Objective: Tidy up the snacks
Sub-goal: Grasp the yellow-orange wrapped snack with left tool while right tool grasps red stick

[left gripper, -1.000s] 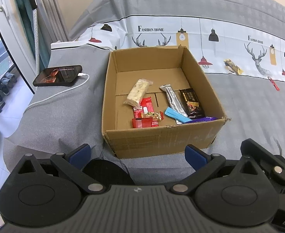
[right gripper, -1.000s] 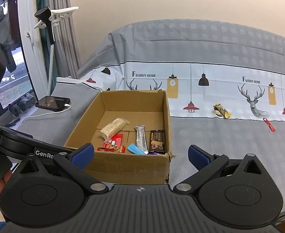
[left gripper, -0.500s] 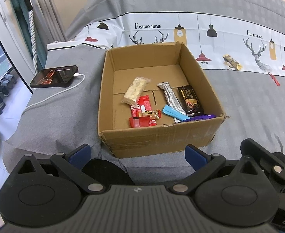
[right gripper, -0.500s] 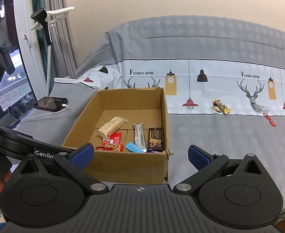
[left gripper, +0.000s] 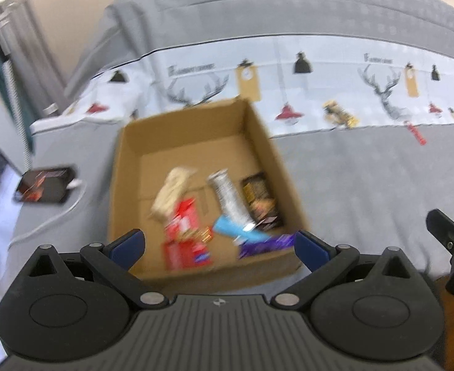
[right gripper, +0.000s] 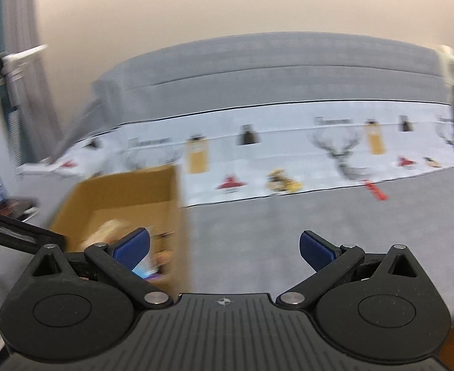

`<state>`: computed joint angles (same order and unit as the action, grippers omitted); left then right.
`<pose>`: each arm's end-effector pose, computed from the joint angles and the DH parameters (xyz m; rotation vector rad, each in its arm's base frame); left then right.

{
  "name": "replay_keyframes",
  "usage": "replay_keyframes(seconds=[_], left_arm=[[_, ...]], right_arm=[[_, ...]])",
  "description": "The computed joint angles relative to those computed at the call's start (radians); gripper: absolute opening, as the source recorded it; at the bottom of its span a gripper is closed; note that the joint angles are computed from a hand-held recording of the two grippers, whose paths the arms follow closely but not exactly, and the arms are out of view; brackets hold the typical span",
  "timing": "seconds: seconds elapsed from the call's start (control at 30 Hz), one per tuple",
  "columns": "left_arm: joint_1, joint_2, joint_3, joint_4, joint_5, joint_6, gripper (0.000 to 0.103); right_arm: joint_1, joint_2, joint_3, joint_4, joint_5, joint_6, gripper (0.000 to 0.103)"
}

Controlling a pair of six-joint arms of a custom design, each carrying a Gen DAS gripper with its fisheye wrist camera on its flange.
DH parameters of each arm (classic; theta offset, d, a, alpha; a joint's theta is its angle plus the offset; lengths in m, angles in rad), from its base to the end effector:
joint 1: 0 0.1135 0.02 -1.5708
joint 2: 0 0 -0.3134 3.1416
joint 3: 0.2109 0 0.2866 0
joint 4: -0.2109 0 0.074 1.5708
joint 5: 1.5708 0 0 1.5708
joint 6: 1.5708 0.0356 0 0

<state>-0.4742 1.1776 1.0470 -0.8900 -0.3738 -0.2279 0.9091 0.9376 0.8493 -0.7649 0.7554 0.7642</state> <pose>0.2209 -0.0988 0.3346 0.1743 2.4926 0.2009 0.1327 0.1307 0.3259 0.1618 2.1454 0.0269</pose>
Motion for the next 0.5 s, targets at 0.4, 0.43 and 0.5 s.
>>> replay_keyframes(seconds=[0.4, 0.43, 0.5], left_arm=[[-0.058, 0.765, 0.610, 0.060, 0.190, -0.146, 0.103], [-0.059, 0.857, 0.707, 0.041, 0.199, -0.152, 0.103], [-0.065, 1.034, 0.915, -0.018, 0.203, -0.149, 0.103]], right_arm=[[-1.058, 0.206, -0.134, 0.609, -0.607, -0.583, 0.102], [-1.108, 0.290, -0.121, 0.672, -0.641, -0.606, 0.102], [-1.182, 0.486, -0.069, 0.789, -0.676, -0.627, 0.102]])
